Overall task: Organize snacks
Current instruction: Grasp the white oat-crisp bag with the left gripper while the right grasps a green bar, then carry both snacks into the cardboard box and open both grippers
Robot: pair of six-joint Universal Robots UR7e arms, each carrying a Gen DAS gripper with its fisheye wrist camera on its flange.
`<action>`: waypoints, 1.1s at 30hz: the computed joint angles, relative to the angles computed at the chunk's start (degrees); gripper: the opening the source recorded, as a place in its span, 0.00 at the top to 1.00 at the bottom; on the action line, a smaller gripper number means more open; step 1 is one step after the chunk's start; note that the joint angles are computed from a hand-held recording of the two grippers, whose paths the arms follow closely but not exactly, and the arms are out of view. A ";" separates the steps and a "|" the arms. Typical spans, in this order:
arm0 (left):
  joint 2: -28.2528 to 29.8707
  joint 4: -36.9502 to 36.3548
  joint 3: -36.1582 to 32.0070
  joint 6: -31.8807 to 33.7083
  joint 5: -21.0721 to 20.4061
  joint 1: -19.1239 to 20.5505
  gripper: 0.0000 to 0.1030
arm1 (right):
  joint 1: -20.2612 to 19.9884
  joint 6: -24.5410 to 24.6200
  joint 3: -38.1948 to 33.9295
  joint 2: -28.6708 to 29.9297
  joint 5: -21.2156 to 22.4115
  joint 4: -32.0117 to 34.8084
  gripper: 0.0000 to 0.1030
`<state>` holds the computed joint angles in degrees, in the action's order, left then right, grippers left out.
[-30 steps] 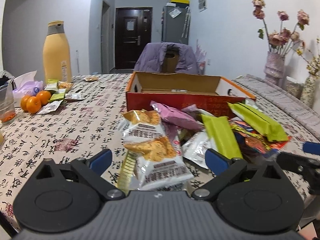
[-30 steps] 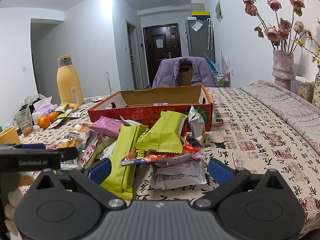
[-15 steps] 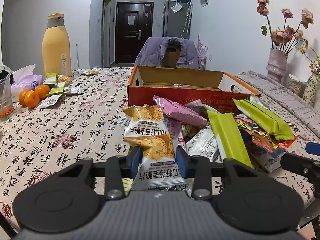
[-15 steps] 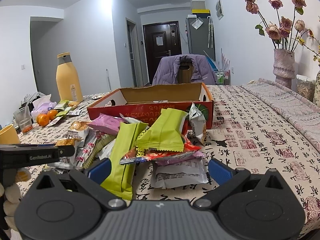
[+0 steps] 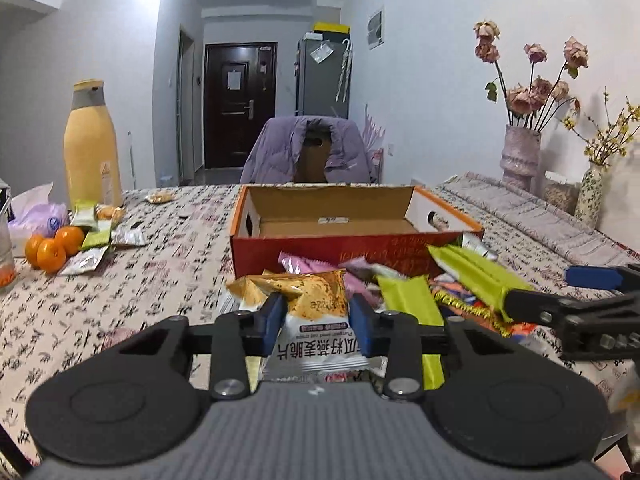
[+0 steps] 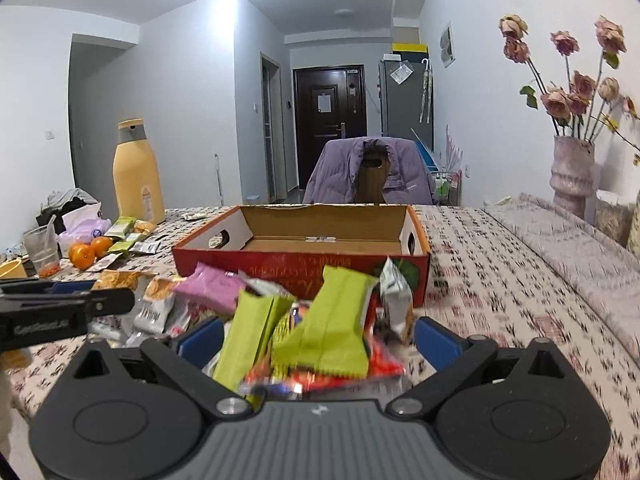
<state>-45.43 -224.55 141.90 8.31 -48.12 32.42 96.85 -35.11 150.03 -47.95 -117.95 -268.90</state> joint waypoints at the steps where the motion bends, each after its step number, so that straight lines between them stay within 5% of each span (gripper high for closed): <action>1: -0.03 0.16 -0.35 0.26 -0.13 0.06 0.64 | -0.04 -0.14 -0.80 -1.27 -0.44 2.51 0.14; 5: -0.10 0.78 -1.57 1.23 -0.62 0.81 0.64 | -0.31 0.48 -4.17 -5.58 -2.59 12.98 0.39; 12: 0.20 2.01 -3.10 1.99 -2.12 2.08 0.64 | -1.41 5.95 -8.01 -9.68 -6.10 27.55 0.50; 17: 0.23 2.57 -3.53 2.46 -2.98 2.71 0.64 | -1.55 6.32 -7.66 -8.56 -6.11 26.17 0.64; 33: -1.34 8.43 -11.42 11.03 -4.48 3.69 0.64 | -0.30 0.44 -7.72 -13.18 -2.65 25.15 0.66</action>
